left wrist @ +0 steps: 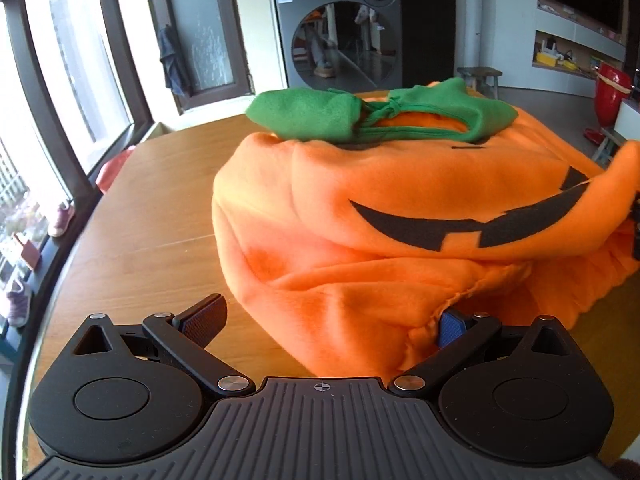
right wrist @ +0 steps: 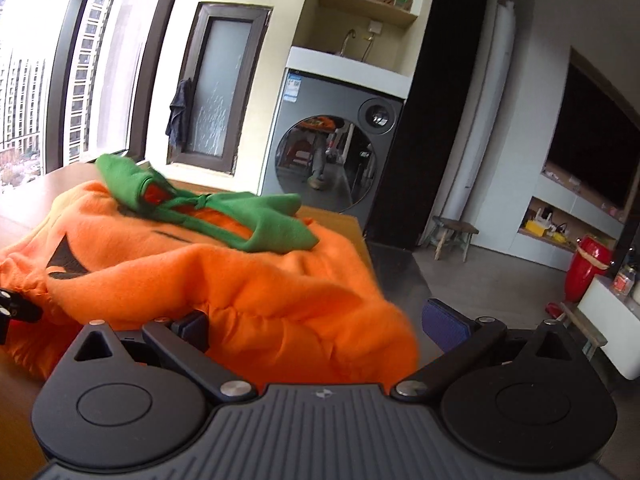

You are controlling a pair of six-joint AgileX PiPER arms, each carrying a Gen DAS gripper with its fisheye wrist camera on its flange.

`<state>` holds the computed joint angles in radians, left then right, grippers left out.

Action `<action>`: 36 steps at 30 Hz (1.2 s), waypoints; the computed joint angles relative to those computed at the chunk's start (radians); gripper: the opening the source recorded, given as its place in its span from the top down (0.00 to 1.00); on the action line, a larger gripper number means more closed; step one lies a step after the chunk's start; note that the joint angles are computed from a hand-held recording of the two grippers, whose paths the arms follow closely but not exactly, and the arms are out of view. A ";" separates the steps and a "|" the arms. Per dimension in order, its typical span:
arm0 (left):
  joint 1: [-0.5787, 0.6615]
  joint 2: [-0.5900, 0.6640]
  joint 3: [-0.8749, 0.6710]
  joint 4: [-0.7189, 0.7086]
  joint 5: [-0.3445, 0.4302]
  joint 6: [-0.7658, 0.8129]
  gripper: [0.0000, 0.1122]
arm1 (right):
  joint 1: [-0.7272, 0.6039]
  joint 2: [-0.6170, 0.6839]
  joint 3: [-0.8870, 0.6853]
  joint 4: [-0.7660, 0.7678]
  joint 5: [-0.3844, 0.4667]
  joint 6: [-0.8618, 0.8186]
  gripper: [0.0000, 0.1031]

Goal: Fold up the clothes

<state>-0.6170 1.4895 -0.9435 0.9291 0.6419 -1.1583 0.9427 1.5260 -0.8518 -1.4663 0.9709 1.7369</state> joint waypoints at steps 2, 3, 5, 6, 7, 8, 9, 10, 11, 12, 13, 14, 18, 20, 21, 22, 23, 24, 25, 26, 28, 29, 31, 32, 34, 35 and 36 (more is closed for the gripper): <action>0.030 0.010 0.002 0.114 0.026 -0.096 0.08 | -0.050 0.020 -0.023 0.015 -0.035 -0.054 0.00; 0.044 0.006 0.008 0.150 0.037 -0.124 0.08 | -0.071 0.025 -0.028 0.034 -0.065 -0.083 0.00; 0.070 -0.020 0.030 0.182 0.050 -0.140 0.08 | -0.099 0.036 -0.031 0.089 -0.121 -0.139 0.00; 0.078 -0.036 0.045 0.191 0.060 -0.142 0.08 | -0.097 0.041 -0.025 0.108 -0.127 -0.157 0.00; 0.081 -0.062 0.068 0.179 0.069 -0.124 0.08 | -0.092 0.044 -0.019 0.124 -0.128 -0.174 0.00; 0.086 -0.098 0.097 0.150 0.071 -0.090 0.08 | -0.081 0.048 -0.008 0.139 -0.117 -0.193 0.00; 0.092 -0.135 0.125 0.120 0.073 -0.055 0.08 | -0.076 0.032 0.009 0.158 -0.124 -0.209 0.00; 0.098 -0.171 0.151 0.089 0.077 -0.017 0.08 | -0.074 0.010 0.028 0.178 -0.139 -0.225 0.00; 0.104 -0.216 0.178 0.035 0.071 0.039 0.08 | -0.073 -0.016 0.044 0.203 -0.148 -0.240 0.00; 0.106 -0.266 0.204 -0.042 0.060 0.115 0.08 | -0.072 -0.044 0.059 0.231 -0.156 -0.256 0.00; 0.095 -0.311 0.226 -0.100 0.064 0.169 0.08 | -0.071 -0.072 0.073 0.260 -0.163 -0.273 0.00; 0.072 -0.351 0.246 -0.137 0.078 0.201 0.08 | -0.060 -0.095 0.086 0.277 -0.165 -0.298 0.00; -0.065 -0.459 0.298 -0.145 0.148 0.201 0.08 | 0.005 -0.177 0.129 0.334 -0.163 -0.413 0.00; -0.098 -0.482 0.301 -0.108 0.159 0.181 0.08 | 0.039 -0.184 0.135 0.291 -0.129 -0.401 0.00; -0.108 -0.483 0.294 -0.077 0.171 0.160 0.08 | 0.051 -0.182 0.132 0.252 -0.104 -0.384 0.00; -0.109 -0.470 0.280 -0.030 0.172 0.137 0.08 | 0.043 -0.173 0.115 0.221 -0.095 -0.379 0.00; -0.100 -0.448 0.259 0.031 0.165 0.115 0.08 | 0.030 -0.163 0.094 0.192 -0.092 -0.378 0.00; -0.099 -0.422 0.242 0.096 0.161 0.087 0.08 | -0.001 -0.143 0.051 0.171 -0.114 -0.397 0.00; -0.096 -0.376 0.214 0.142 0.149 0.078 0.08 | -0.033 -0.112 0.005 0.171 -0.145 -0.436 0.00; -0.086 -0.316 0.171 0.161 0.128 0.097 0.08 | -0.062 -0.077 -0.041 0.181 -0.174 -0.481 0.00; -0.062 -0.215 0.102 0.126 0.084 0.164 0.08 | -0.084 0.002 -0.113 0.175 -0.188 -0.560 0.00; -0.057 -0.185 0.088 0.121 0.087 0.193 0.08 | -0.082 0.042 -0.143 0.165 -0.164 -0.600 0.00; -0.060 -0.148 0.096 0.173 0.111 0.213 0.08 | -0.074 0.061 -0.159 0.136 -0.123 -0.661 0.00; -0.061 -0.129 0.099 0.200 0.125 0.222 0.08 | -0.070 0.053 -0.158 0.121 -0.107 -0.697 0.00; -0.012 -0.160 0.081 0.157 0.099 0.339 0.08 | -0.092 -0.002 -0.182 0.193 -0.140 -0.822 0.00; 0.026 -0.175 0.051 0.112 0.073 0.420 0.08 | -0.105 -0.029 -0.200 0.243 -0.157 -0.893 0.00; 0.067 -0.176 0.004 0.062 0.046 0.504 0.08 | -0.123 -0.016 -0.247 0.264 -0.159 -0.955 0.00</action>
